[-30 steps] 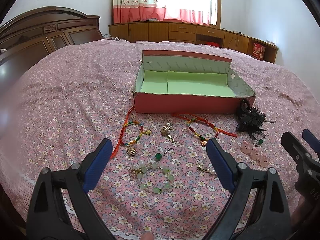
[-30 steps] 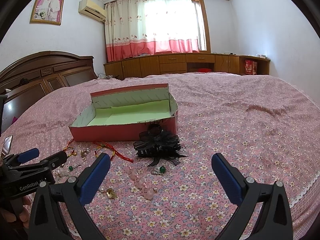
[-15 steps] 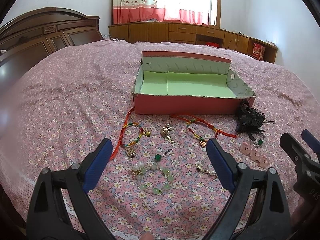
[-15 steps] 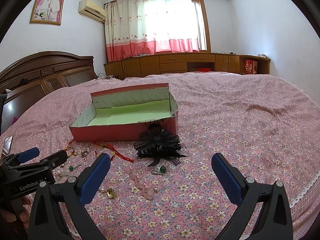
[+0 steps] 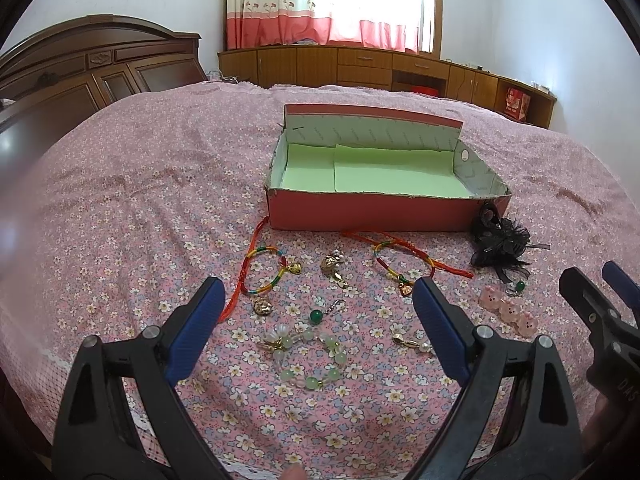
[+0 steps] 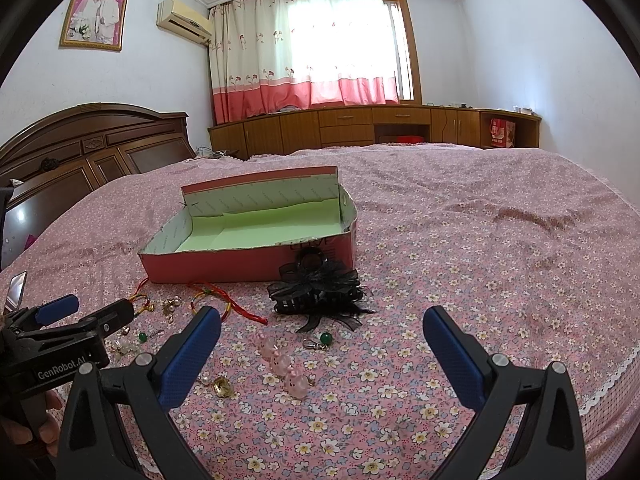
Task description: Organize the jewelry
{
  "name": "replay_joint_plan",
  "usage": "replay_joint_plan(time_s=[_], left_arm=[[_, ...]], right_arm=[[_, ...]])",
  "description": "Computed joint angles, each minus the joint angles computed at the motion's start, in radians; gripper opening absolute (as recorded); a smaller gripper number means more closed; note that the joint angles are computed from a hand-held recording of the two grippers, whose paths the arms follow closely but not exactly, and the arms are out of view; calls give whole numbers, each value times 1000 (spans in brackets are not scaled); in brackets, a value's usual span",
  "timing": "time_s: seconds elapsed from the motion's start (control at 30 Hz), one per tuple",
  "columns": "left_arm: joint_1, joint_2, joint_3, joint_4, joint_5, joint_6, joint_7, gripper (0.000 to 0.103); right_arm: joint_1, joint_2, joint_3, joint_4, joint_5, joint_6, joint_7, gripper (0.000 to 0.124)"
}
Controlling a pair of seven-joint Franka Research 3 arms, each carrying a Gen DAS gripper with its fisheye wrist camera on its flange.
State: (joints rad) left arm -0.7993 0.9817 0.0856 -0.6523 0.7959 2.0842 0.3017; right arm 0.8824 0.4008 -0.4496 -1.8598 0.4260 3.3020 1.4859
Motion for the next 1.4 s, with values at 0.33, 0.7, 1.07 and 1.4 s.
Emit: replay_joint_plan(time_s=[0.33,0.7,1.07,1.4], left_arm=[[-3,3,3,5,2,-3,1,88],[-3,1,3,2,2,-2,1,88],[-2,0,3,5,2,-6,2,88],[18,-30,0,-28,-6,-12,-13,88]], right_arm=[[-1,-1,0,1,-7,-4,6,103],[-5,-4,5,-2,-9,-3,7,103],[-13,-6,12,-3,-17,-3,10,103],[-18,19,-17,68,-92,-104,80,103]])
